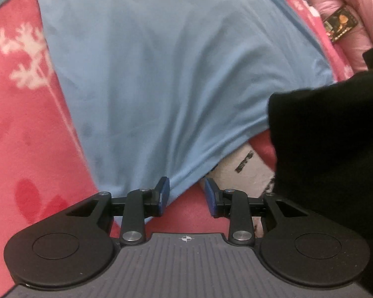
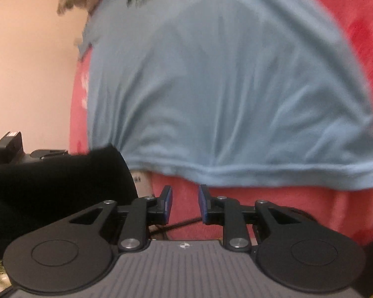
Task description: Fold clothes
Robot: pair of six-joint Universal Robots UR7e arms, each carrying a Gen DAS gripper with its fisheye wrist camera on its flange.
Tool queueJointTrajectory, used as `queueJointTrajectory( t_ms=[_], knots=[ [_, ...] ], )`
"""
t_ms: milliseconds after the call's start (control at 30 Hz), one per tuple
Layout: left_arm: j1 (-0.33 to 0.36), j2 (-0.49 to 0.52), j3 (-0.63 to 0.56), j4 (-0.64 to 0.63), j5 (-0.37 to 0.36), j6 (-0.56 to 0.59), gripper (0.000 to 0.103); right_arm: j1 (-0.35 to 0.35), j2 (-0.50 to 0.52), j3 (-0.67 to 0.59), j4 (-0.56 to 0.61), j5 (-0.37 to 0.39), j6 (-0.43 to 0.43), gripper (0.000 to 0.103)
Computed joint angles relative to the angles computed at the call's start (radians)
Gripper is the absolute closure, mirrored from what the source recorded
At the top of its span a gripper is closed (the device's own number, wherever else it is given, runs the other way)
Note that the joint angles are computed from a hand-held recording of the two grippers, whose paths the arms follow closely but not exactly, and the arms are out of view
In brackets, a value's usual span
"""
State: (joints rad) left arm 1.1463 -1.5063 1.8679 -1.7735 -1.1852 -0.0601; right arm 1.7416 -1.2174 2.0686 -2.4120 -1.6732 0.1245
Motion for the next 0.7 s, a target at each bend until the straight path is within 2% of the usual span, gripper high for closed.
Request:
queueJointTrajectory(
  t_ms=[67, 233, 400, 600, 700],
  knots=[
    [-0.010, 0.002, -0.037, 0.024, 0.005, 0.012, 0.072, 0.001, -0.018, 0.001, -0.049, -0.014, -0.019, 0.076],
    [-0.043, 0.053, -0.130, 0.013, 0.051, 0.045, 0.072, 0.003, -0.026, 0.018, -0.258, -0.049, -0.064, 0.076],
    [-0.080, 0.186, -0.235, -0.042, 0.102, 0.128, 0.072, -0.005, 0.003, 0.031, -0.462, -0.108, -0.110, 0.076],
    [-0.118, 0.380, -0.352, -0.224, 0.151, 0.292, 0.072, -0.036, 0.019, 0.023, -0.610, -0.160, -0.116, 0.075],
    [-0.120, 0.472, -0.395, -0.335, 0.157, 0.358, 0.072, -0.052, 0.035, 0.004, -0.636, -0.185, -0.096, 0.075]
  ],
)
